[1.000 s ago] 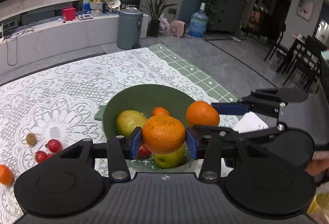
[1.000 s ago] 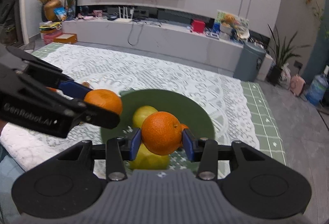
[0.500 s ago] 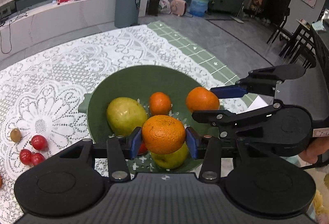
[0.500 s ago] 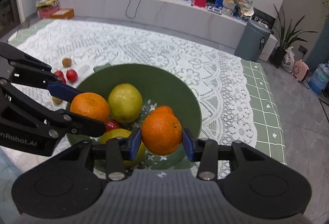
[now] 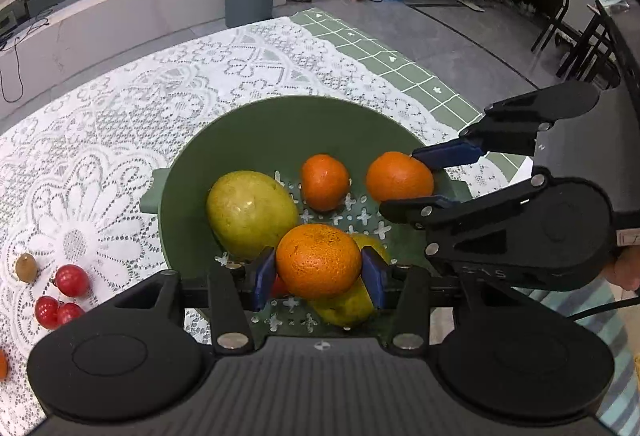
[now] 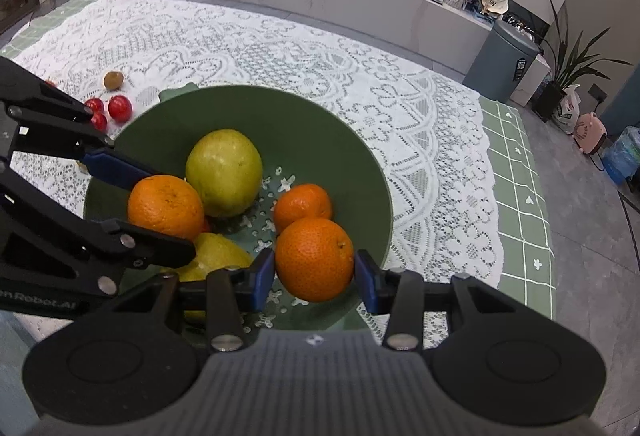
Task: Organize fruits
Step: 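Lower the oranges into the colander and open both grippers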
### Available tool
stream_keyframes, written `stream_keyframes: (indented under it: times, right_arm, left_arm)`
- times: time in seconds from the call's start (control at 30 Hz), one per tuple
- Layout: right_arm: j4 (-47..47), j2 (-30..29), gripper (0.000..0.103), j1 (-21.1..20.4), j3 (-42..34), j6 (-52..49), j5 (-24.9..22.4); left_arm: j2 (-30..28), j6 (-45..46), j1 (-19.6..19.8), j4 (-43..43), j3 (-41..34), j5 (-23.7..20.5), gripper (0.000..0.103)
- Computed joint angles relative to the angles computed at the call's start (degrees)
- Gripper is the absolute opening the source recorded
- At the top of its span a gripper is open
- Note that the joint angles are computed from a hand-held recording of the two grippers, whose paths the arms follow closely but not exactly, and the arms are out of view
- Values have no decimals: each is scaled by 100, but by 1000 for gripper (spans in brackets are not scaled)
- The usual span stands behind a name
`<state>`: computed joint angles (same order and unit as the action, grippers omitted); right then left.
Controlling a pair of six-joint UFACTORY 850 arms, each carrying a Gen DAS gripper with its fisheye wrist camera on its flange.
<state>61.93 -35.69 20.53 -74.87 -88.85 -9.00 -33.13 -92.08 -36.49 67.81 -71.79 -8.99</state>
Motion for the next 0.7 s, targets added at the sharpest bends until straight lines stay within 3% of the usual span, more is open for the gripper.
stream_keyframes:
  times: [0.17,0.3,0.4,0.5,0.7]
  right_arm:
    - [-1639,-159,41,54,-198,1547,-79]
    - [-2278,-248,41,97,-311,2174,-94]
    - [-2913,-335,41,129,-424,2845,-186]
    - [-3225,-362,40,177,-429,3090,-106]
    - [-3348,-402,37,199,-512,3272,-191]
  left_arm:
    - [-15,583,87,-555,-24,79,52]
    - [-106,1181,131,-1356,-132,-177,52]
    - [-86,1194,232,-1617,-71,-71,52]
    - [-155,1081,183,-1416,-166,-445,51]
    - [-223,1284,149,-1530,-284,-610,50]
